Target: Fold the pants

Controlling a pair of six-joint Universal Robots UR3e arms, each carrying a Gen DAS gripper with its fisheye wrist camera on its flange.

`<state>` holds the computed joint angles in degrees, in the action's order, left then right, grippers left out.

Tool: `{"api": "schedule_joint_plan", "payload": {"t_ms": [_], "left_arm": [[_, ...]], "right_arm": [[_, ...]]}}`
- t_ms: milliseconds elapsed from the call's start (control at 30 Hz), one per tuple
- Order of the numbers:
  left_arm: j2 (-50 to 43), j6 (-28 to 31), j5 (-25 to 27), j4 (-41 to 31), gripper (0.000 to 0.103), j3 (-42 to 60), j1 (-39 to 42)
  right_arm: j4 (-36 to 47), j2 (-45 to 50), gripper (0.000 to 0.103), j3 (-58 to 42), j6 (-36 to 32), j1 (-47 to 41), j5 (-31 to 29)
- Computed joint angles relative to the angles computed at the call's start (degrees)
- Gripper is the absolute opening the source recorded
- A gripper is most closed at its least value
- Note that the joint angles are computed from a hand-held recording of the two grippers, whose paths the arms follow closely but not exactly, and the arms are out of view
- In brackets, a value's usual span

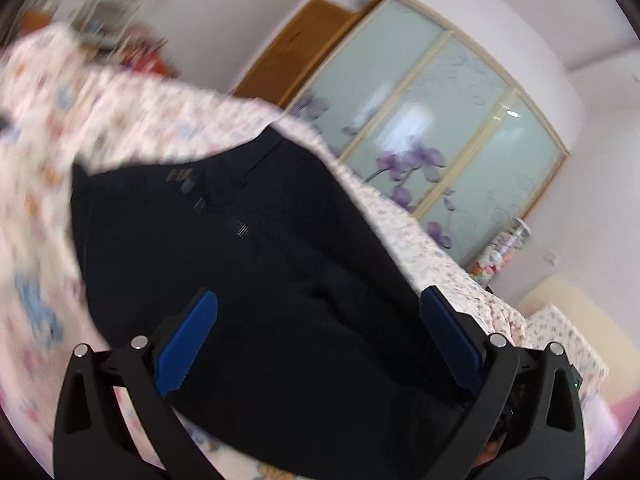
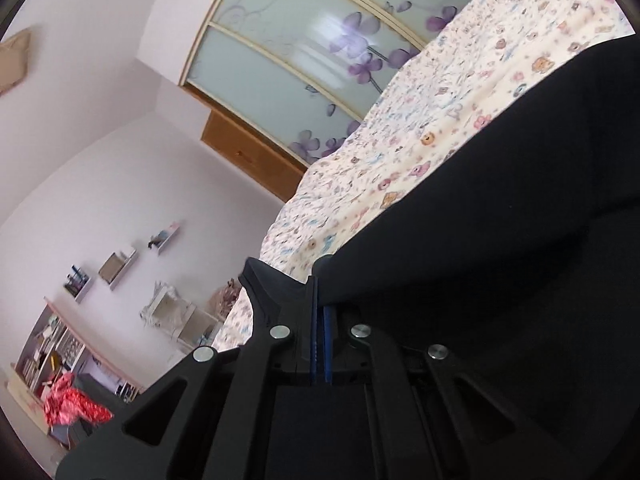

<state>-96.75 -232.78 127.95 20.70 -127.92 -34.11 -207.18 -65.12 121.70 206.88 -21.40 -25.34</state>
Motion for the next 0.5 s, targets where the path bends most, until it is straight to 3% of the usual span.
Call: {"api": "schedule_joint_plan", "payload": {"t_ms": [67,133,200,267,400,500], "left_arm": [[2.79,6.70,-3.32,-5.76,0.101,3.42,2.68],[7.53,12.14,-15.62,-14.15,0.101,7.04,11.01],[8.98,13.65,-27.30,-22.78,0.101,12.81,19.46],[6.01,13.79,-34.61,-34.39,0.101,22.97,25.76],[-5.38,13.07,-42.77,-46.80,0.101,40.75,31.36],[-14.08,9.81,-47.49,-48.33,0.101,49.66,34.28]], "right_arm": [[0.28,-1.29,0.002,3.24,-3.61,-2.34,2.70],[-1.63,-1.72,0.002,6.06,-8.30,-3.48,2.47],[-3.21,-0.26,0.002,6.24,-9.06,-2.45,1.80],[-2.29,1.35,0.002,5.74,-10.82,-2.37,3.07],[0.75,3.61,0.002,3.83,-12.92,-3.25,5.70],[4.18,3.27,0.002,3.76,-15.38,-3.59,6.82]]}}
